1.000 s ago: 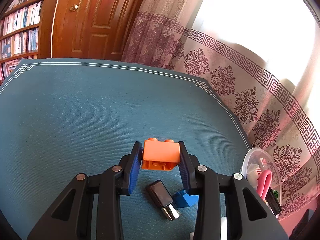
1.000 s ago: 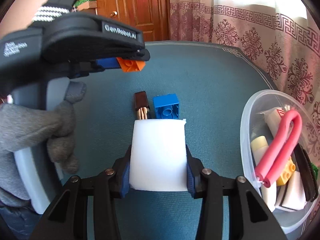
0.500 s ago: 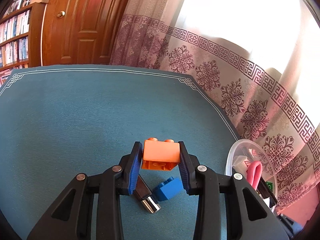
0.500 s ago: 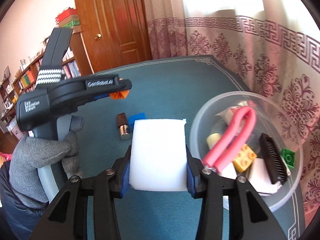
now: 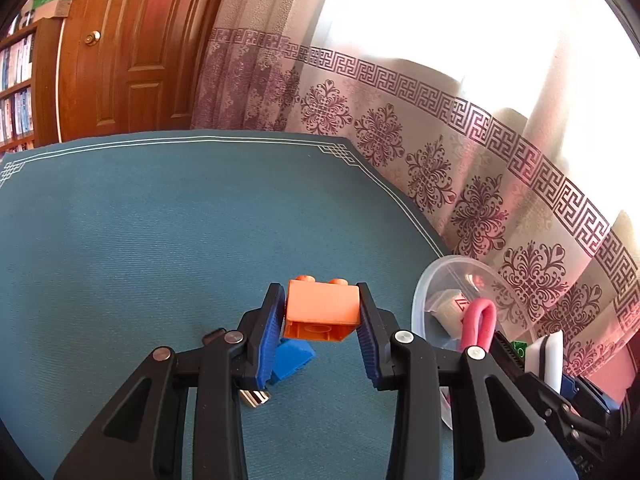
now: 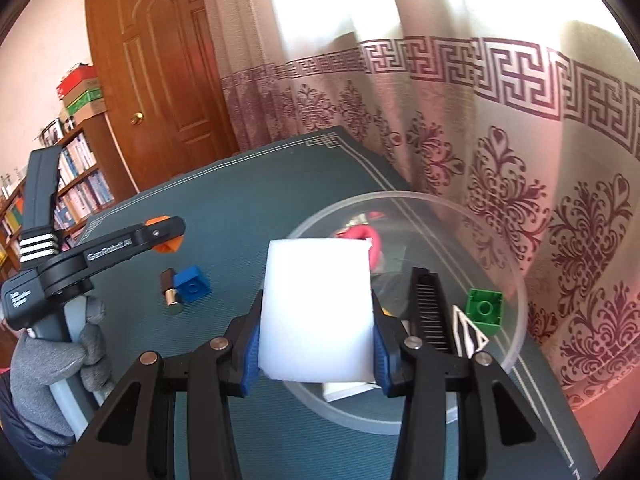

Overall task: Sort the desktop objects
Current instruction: 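Carry the white eraser block over the bowl with the right gripper, then lower the white eraser block into the bowl and open the right gripper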

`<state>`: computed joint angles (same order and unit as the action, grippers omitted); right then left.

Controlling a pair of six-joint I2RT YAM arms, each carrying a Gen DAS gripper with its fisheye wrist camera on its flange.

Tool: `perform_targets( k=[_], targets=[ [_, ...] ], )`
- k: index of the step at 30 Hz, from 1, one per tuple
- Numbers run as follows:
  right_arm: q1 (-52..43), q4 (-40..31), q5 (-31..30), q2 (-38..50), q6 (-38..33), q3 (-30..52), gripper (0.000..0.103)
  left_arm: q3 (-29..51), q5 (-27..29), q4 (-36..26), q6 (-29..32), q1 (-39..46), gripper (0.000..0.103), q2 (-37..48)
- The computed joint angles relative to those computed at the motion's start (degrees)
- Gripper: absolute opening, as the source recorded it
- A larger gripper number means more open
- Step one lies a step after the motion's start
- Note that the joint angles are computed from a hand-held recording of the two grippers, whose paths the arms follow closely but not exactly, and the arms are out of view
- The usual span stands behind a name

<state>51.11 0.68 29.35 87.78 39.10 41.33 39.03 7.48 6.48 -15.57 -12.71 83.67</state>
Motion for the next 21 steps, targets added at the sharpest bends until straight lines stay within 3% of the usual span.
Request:
perform_targets(
  k=[21],
  targets=[
    [-8.8,3.0,-2.6,3.9,-0.6,-0.8,0.048,-0.6,-1.5,0.3,0.8,-5.2,0.038,0.0]
  ],
)
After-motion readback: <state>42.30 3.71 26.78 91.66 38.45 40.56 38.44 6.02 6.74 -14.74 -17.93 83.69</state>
